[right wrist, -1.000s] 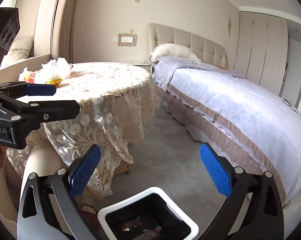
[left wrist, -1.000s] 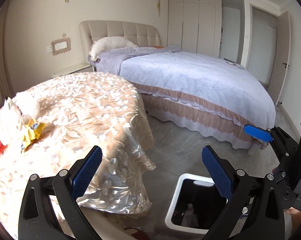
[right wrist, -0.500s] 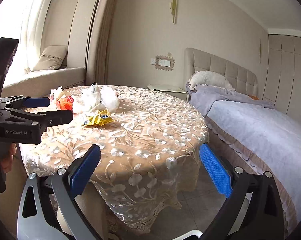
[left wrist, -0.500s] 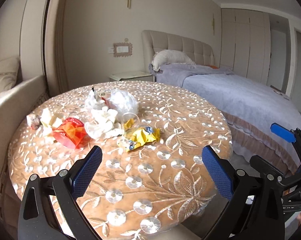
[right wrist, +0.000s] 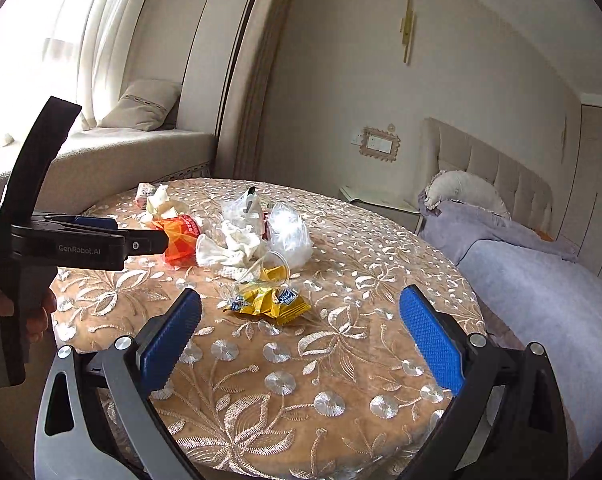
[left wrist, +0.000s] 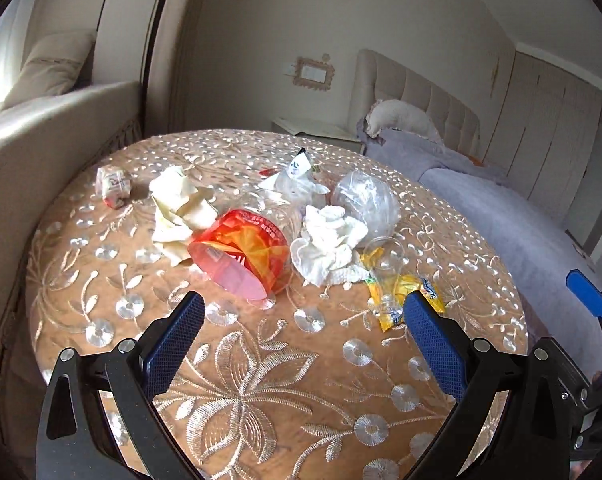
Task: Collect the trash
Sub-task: 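Move both open grippers back over the trash on the table, then close the left gripper on the red-labelled plastic bottle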
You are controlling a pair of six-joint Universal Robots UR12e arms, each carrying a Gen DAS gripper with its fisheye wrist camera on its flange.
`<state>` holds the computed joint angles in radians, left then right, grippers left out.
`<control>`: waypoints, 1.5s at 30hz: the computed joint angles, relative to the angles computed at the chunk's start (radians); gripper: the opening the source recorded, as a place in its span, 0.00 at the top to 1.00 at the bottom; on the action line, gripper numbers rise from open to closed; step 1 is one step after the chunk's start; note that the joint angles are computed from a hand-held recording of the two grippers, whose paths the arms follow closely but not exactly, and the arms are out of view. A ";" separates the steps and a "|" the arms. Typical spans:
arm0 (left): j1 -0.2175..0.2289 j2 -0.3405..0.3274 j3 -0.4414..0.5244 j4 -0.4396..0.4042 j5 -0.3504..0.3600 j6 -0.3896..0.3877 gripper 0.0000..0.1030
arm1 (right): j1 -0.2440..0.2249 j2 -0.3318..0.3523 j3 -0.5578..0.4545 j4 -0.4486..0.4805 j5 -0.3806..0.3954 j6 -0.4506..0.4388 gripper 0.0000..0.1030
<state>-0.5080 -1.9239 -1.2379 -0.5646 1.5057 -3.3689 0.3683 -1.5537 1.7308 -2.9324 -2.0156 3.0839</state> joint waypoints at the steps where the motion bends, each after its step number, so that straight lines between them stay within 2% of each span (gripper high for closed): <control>1: 0.006 -0.008 0.014 -0.026 -0.015 -0.011 0.05 | -0.002 0.005 -0.006 0.001 0.004 -0.003 0.04; 5: 0.022 -0.047 0.073 -0.113 -0.065 -0.029 0.05 | -0.009 0.027 -0.032 0.013 0.019 -0.007 0.04; 11: 0.037 -0.081 0.124 -0.167 -0.125 -0.035 0.05 | -0.024 0.041 -0.048 0.030 0.024 0.002 0.04; 17: 0.037 -0.110 0.172 -0.222 -0.148 -0.023 0.05 | -0.036 0.048 -0.055 0.049 0.036 0.015 0.04; 20: 0.032 -0.132 0.211 -0.268 -0.138 -0.006 0.06 | -0.040 0.050 -0.058 0.055 0.043 0.012 0.04; 21: 0.034 -0.141 0.226 -0.291 -0.154 -0.008 0.07 | -0.040 0.051 -0.058 0.056 0.045 0.012 0.04; 22: 0.034 -0.150 0.242 -0.311 -0.160 -0.016 0.13 | -0.042 0.051 -0.059 0.058 0.048 0.011 0.04; 24: 0.027 -0.166 0.273 -0.340 -0.132 0.003 0.17 | -0.044 0.052 -0.059 0.065 0.050 0.013 0.04; 26: 0.017 -0.185 0.314 -0.386 -0.088 0.037 0.30 | -0.046 0.053 -0.060 0.073 0.054 0.017 0.04; 27: 0.011 -0.194 0.332 -0.404 -0.067 0.062 0.39 | -0.047 0.053 -0.060 0.077 0.056 0.019 0.04; 28: 0.010 -0.203 0.348 -0.425 -0.072 0.082 0.60 | -0.046 0.055 -0.061 0.078 0.055 0.019 0.04; 29: 0.005 -0.209 0.360 -0.437 -0.055 0.104 0.73 | -0.046 0.055 -0.062 0.079 0.055 0.020 0.04; 30: 0.001 -0.213 0.368 -0.444 -0.039 0.131 0.78 | -0.046 0.056 -0.063 0.081 0.056 0.022 0.04; 31: 0.001 -0.212 0.367 -0.442 -0.053 0.153 0.82 | -0.046 0.056 -0.063 0.083 0.059 0.023 0.04; 33: -0.001 -0.206 0.357 -0.429 -0.071 0.167 0.83 | -0.045 0.058 -0.067 0.090 0.057 0.024 0.04; 35: 0.003 -0.192 0.328 -0.384 -0.107 0.152 0.95 | -0.046 0.060 -0.073 0.115 0.058 0.030 0.04; 38: 0.001 -0.170 0.292 -0.313 -0.078 0.125 0.96 | -0.050 0.060 -0.080 0.161 0.072 0.047 0.04; 41: 0.007 -0.144 0.259 -0.258 -0.093 0.107 0.96 | -0.051 0.066 -0.094 0.213 0.079 0.054 0.04; 45: 0.009 -0.112 0.227 -0.202 -0.099 0.106 0.96 | -0.060 0.072 -0.112 0.267 0.134 0.073 0.04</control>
<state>-0.4989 -2.0363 -1.0112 -0.7664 1.4069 -3.2627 0.3081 -1.4815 1.6188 -2.6649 -1.8811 3.1567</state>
